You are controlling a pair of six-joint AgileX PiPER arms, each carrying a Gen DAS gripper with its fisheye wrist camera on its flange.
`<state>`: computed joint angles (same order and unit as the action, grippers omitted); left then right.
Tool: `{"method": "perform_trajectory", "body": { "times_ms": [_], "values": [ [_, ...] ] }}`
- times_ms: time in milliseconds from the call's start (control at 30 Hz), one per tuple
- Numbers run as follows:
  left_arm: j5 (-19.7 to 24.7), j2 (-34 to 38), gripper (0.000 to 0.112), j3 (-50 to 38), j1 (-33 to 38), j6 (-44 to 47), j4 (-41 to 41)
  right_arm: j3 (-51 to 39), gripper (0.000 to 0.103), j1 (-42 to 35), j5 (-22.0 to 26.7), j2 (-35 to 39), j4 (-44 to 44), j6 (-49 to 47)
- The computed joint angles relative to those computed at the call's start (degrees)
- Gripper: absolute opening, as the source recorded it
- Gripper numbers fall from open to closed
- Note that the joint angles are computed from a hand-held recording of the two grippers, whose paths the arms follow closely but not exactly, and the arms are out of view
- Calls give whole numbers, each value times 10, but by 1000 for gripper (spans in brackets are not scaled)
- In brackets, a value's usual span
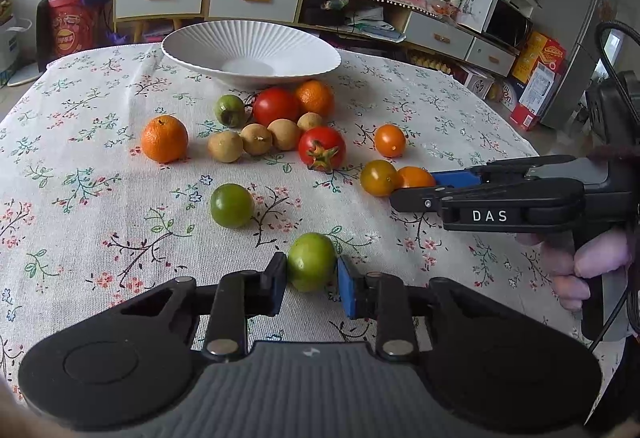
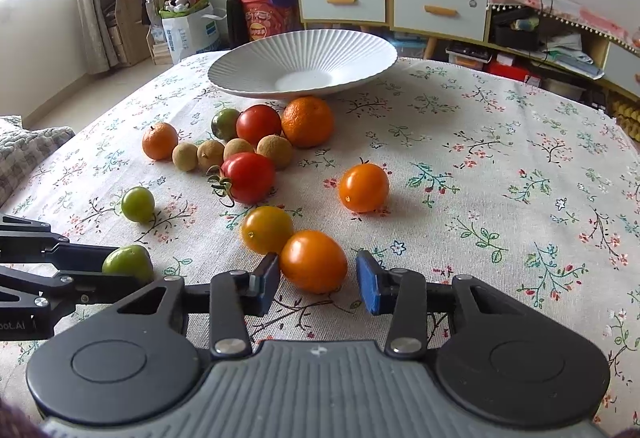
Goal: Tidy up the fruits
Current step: 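Grasp the small green lime with the left gripper while the right gripper grasps an orange cherry tomato, then carry both fruits into the white bowl and open both grippers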
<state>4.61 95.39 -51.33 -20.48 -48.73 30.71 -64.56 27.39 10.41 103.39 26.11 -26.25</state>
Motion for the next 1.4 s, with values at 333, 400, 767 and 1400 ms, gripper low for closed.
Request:
{"method": "perform_trajectory", "body": {
  "times_ms": [333,400,767,1400],
  "values": [
    [10,0,14,-6,1,-73,68,-4,32,0,2,-2,-53,58],
    [12,-1,14,-7,1,-99,94,-5,32,0,4,-3,-66,73],
    [32,4,14,-42,3,-46,36,-29,32,3,27,-7,-120,140],
    [128,79,14,-237,16,118,-64,-213,32,-16,136,58,-8,-15]
  ]
}}
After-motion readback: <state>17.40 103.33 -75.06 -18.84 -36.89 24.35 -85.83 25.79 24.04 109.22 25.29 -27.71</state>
